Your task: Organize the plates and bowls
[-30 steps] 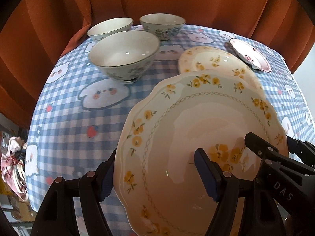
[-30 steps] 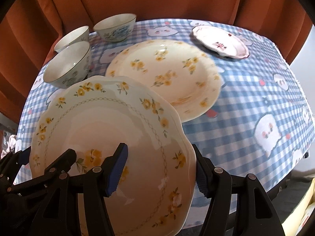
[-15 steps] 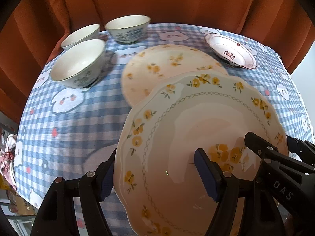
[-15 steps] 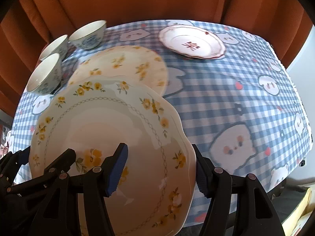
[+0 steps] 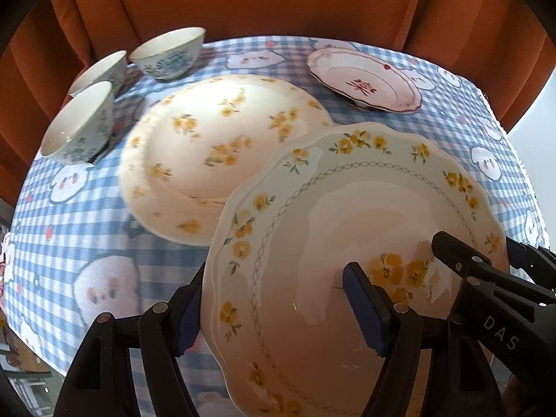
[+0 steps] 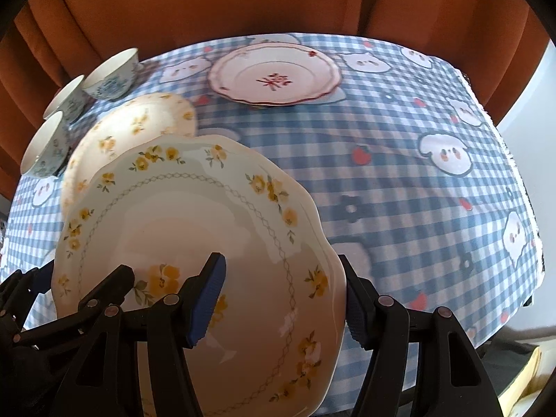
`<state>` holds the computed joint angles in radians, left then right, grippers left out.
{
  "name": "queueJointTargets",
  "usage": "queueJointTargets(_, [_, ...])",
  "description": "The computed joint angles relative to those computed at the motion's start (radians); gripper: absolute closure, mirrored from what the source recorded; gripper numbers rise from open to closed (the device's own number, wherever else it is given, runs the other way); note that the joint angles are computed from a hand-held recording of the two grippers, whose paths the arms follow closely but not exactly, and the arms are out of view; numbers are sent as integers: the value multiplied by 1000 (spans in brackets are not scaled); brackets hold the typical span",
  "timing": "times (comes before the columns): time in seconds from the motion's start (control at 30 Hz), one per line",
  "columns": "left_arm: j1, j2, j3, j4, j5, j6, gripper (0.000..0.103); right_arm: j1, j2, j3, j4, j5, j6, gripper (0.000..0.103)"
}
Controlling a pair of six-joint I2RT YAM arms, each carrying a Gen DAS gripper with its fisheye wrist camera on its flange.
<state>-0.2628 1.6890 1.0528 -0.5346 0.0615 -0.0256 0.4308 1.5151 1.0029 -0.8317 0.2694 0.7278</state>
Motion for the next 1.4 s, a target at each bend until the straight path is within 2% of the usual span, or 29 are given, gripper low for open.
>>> queueJointTargets(0.43, [-145,90,38,17,-36,-122,28,-176,-94,-138,42,-43,-148,36])
queueJointTargets(0.83, [-166,158,89,-6,-77,-167,28,-264,-34,-163,115,-124,-243,36])
queueJointTargets(1.3, [-172,189,119,10,-106,-185,28,-282,-13,-159,146,-123,-263,37])
queueJointTargets(1.4, [-174,194,127,-4,-120,-188,23,-269,-24,-167,137,-109,-247,37])
